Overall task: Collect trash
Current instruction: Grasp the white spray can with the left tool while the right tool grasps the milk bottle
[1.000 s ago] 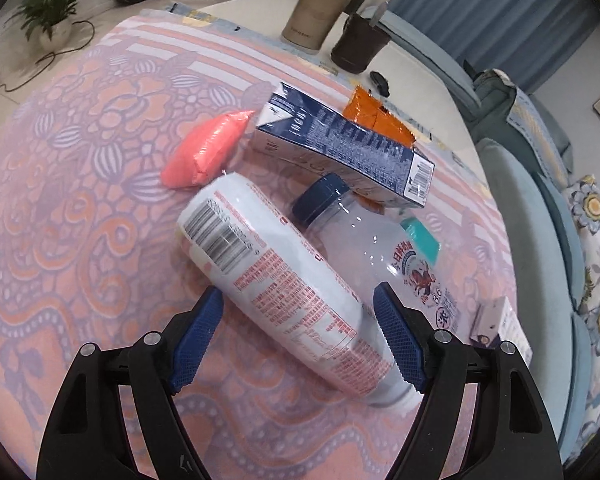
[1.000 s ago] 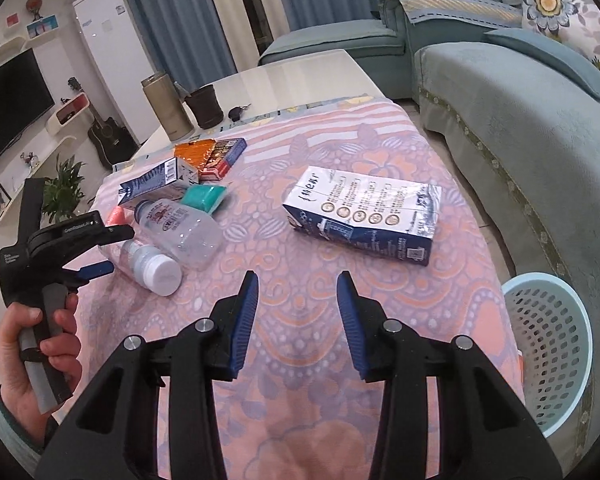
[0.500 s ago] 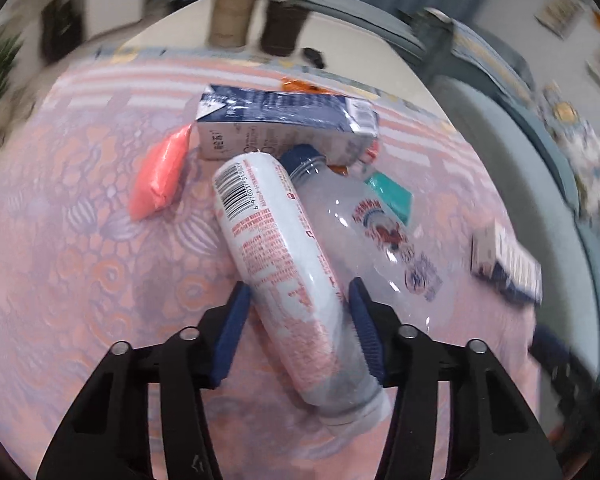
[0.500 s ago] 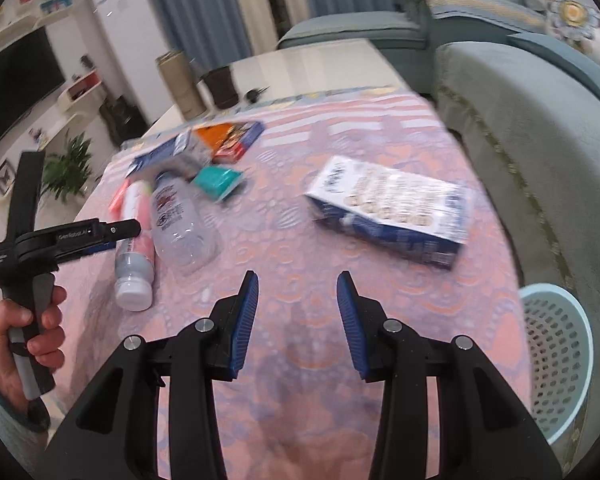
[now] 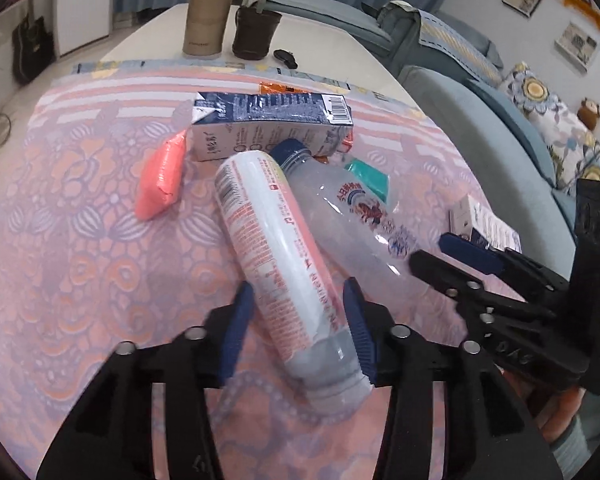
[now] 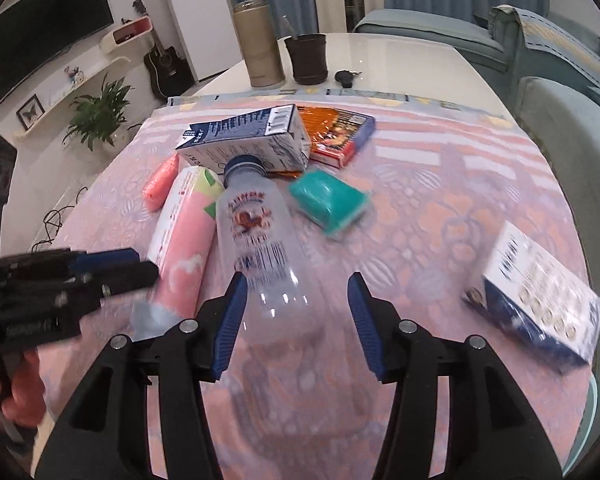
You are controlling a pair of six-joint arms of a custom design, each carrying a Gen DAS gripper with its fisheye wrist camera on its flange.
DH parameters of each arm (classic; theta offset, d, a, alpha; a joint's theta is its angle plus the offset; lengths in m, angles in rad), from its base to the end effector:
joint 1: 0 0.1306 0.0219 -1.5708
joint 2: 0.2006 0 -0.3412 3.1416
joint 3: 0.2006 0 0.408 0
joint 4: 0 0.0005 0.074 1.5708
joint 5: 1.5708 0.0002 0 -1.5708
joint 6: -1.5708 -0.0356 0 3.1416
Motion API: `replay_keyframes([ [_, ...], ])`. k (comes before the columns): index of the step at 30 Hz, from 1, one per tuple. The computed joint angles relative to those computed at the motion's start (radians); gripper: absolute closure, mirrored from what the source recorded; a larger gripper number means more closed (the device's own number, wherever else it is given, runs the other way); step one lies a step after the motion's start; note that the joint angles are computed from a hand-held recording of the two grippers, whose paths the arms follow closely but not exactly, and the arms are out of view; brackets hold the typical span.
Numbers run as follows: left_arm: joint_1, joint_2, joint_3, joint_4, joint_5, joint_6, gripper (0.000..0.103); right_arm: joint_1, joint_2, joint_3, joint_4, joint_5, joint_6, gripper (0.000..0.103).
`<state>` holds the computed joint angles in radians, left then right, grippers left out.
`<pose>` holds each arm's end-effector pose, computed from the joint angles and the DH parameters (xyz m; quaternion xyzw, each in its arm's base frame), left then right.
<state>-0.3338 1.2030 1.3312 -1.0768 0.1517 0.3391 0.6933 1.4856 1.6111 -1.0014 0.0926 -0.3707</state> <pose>0.4074 -0.1475 0.4304 0.0207 0.9493 -0.1689 0.2643 0.4146 0.3396 0.4364 -0.1353 0.9296 0.1350 0.3152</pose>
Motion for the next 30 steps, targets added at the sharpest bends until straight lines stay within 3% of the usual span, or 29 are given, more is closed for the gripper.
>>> replay_keyframes([
  [4,-0.007,0.033,0.003,0.015,-0.019,0.045,0.053,-0.001,0.032,0.03,-0.001,-0.017,-0.001,0.046],
  [10,0.025,0.053,-0.018,0.059,0.081,0.125,0.046,-0.029,0.023,0.005,0.031,-0.1,-0.059,0.042],
  [16,0.02,0.071,-0.019,0.091,0.084,0.152,0.047,-0.057,-0.048,-0.08,0.077,-0.154,-0.107,0.042],
  [23,0.01,0.052,-0.028,0.083,0.038,0.142,0.05,-0.047,-0.018,-0.032,0.052,-0.144,-0.08,0.042],
  [30,0.102,-0.057,-0.109,0.026,0.071,0.09,0.05,-0.006,0.102,0.097,-0.023,-0.113,-0.019,0.041],
])
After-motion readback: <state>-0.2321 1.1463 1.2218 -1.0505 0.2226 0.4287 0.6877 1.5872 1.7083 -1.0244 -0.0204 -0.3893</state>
